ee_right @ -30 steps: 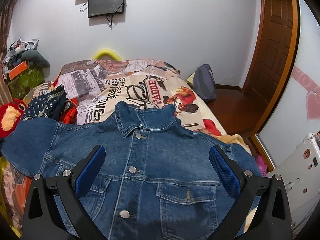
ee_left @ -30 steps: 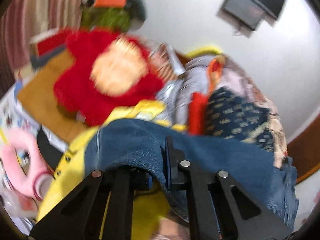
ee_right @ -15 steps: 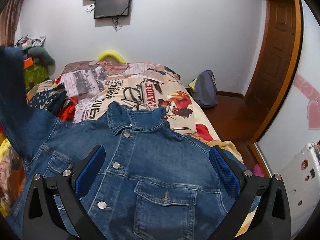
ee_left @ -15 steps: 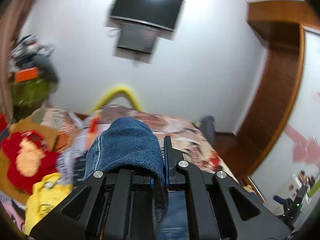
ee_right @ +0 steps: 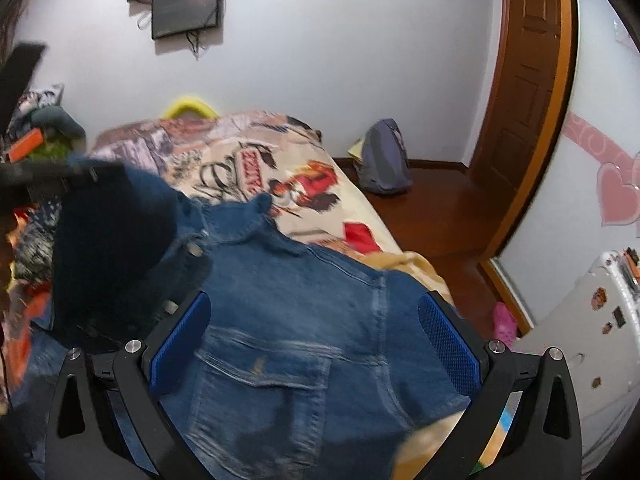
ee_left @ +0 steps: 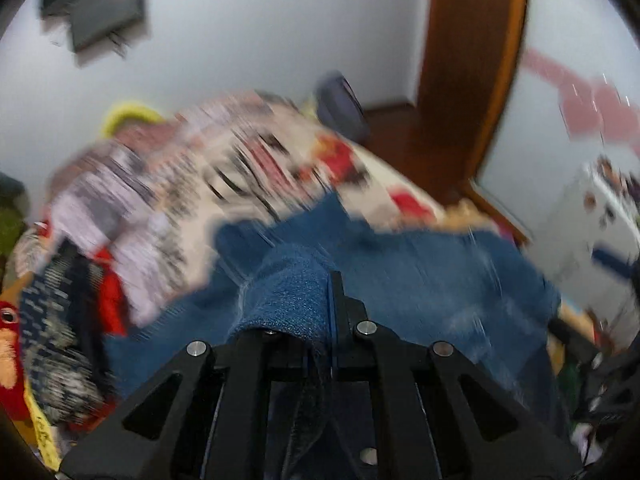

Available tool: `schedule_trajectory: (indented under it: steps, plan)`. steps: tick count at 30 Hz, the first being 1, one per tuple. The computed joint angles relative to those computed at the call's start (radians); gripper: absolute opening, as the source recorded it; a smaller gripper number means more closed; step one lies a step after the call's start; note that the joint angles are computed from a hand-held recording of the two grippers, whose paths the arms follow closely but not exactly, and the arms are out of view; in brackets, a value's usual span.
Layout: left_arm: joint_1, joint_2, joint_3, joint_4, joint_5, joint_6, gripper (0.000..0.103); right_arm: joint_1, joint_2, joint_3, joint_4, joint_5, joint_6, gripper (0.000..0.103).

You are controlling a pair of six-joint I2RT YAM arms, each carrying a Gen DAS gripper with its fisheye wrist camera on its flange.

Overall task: Fold large clothes
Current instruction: 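Carry the held sleeve across the jacket body with the left gripper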

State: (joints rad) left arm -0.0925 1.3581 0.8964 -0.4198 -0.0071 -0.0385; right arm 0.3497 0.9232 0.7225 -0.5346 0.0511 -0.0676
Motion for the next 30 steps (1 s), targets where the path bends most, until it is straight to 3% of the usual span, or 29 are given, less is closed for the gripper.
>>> schedule_trajectory:
  steps: [5, 7, 8, 10, 12, 16, 19, 23, 25, 30]
  plan:
    - [-0.138, 0.129, -0.037, -0.009, 0.018, -0.06, 0.006, -0.069, -0.009, -0.029, -0.006, -0.033, -0.058, 0.103]
    - [-0.186, 0.143, -0.039, -0.028, 0.028, -0.09, 0.012, -0.083, -0.003, -0.033, -0.014, -0.038, -0.063, 0.103]
    - [-0.197, 0.134, -0.04, -0.041, 0.026, -0.088, 0.014, -0.088, 0.002, -0.033, -0.02, -0.041, -0.065, 0.103]
    - [-0.221, 0.111, -0.045, -0.052, 0.019, -0.094, 0.034, -0.098, 0.008, -0.029, -0.029, -0.051, -0.066, 0.103]
    - [-0.228, 0.048, -0.062, -0.077, 0.043, -0.098, 0.043, -0.102, 0.006, -0.023, -0.046, -0.061, -0.067, 0.103]
    - [-0.209, -0.103, -0.055, -0.168, 0.063, -0.099, 0.045, -0.088, 0.013, 0.006, -0.09, -0.113, -0.081, 0.103]
    - [-0.133, -0.219, -0.048, -0.219, 0.095, -0.088, 0.053, -0.028, 0.001, 0.01, -0.087, -0.081, -0.057, 0.103]
    - [0.031, -0.332, -0.031, -0.286, 0.153, -0.023, 0.055, 0.064, 0.002, 0.021, -0.079, -0.057, -0.028, 0.103]
    - [0.139, -0.369, -0.032, -0.314, 0.184, 0.032, 0.06, 0.116, 0.019, 0.026, -0.067, -0.05, -0.015, 0.103]
    - [0.395, -0.394, -0.094, -0.332, 0.188, 0.201, 0.061, 0.257, 0.085, 0.038, -0.028, -0.014, 0.02, 0.103]
